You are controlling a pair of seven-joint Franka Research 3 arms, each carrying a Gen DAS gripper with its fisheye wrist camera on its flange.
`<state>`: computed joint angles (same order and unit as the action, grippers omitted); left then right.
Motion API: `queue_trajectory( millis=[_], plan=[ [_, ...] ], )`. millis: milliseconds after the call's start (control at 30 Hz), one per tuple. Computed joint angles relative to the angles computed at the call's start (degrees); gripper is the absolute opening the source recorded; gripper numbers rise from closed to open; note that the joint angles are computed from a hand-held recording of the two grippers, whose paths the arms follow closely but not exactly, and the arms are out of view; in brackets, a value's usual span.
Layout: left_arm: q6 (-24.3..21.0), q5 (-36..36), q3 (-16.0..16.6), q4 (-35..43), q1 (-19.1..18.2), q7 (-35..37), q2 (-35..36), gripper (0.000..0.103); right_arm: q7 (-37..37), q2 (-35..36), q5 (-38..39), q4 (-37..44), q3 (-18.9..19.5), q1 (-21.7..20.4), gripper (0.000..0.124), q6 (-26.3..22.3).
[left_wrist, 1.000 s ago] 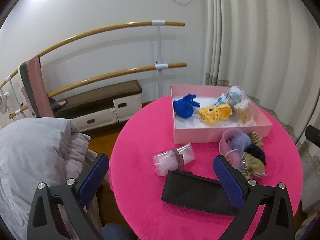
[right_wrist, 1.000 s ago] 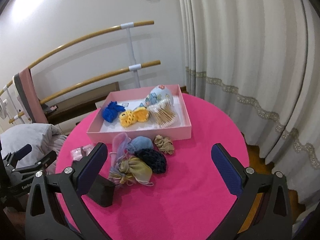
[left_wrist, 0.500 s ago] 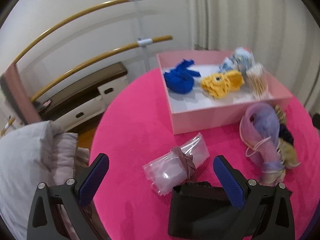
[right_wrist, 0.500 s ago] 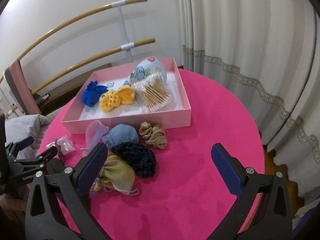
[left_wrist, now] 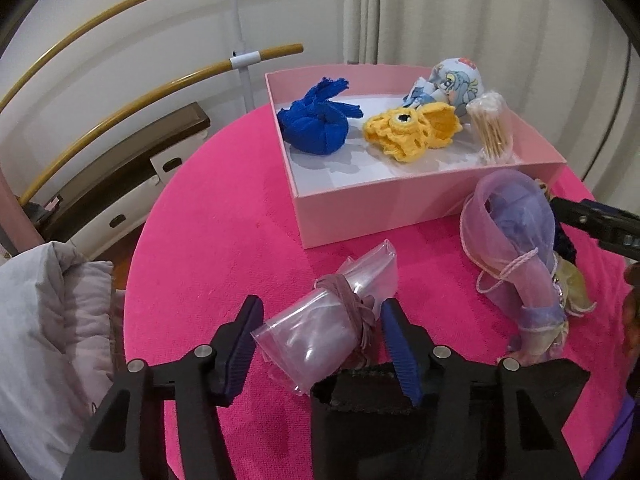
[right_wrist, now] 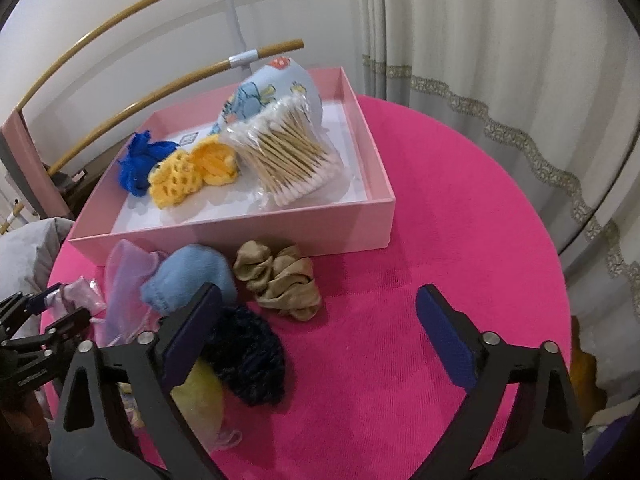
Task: Organize soft objects
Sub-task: 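Grasp the clear plastic bag with the left tool while the right tool grasps the tan scrunchie, then carry the plastic bag and tan scrunchie into the pink box and open both tools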
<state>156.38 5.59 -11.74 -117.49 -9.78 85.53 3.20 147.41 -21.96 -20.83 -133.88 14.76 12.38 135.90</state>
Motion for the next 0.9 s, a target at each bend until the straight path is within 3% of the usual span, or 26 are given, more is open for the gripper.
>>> queue_trajectory(
  millis=[100,333,467,500,533,567,600,900],
  plan=[
    [0.75,-1.31,-0.31,-0.53,-0.11,0.77,-0.3,0.05,-1.14,0.54,0.86,-0.18,-0.75,0.18,0.081,0.3],
    [0.94,3.98,-0.14,0.41,-0.84,-2.73,0.63,0.054,-4.18,2.39,2.46,-0.02,-2.01,0.2,0.078,3.42],
    [1.31,-2.22,-0.88,0.49,-0.22,0.97,0.92,0.049,-5.2,4.47,0.99,1.51,-1.63,-0.08,0.071,2.68],
    [1.26,-3.74,-0.99,0.52,-0.06,1.8,0.88,0.047,-5.07,4.54,0.46,1.64,-1.64,-0.09,0.062,2.57],
    [1.38,-5.18,-1.07,0.38,0.08,2.63,0.68,0.045,-5.07,4.02,0.8,1.2,-1.99,0.14,0.04,3.09],
    [1.66,-5.82,-1.04,0.1,0.1,2.96,0.34,0.044,-4.98,3.62,1.16,0.82,-2.23,0.21,0.028,3.53],
    [1.85,-5.72,-0.95,-0.13,0.01,2.8,0.05,0.042,-5.01,3.18,1.59,0.4,-2.38,0.29,0.023,3.79],
    [3.65,-6.59,-0.54,-3.03,-1.06,1.93,-3.15,0.034,-3.1,-2.65,2.48,-3.46,-0.67,-0.33,0.019,2.49]
  ],
)
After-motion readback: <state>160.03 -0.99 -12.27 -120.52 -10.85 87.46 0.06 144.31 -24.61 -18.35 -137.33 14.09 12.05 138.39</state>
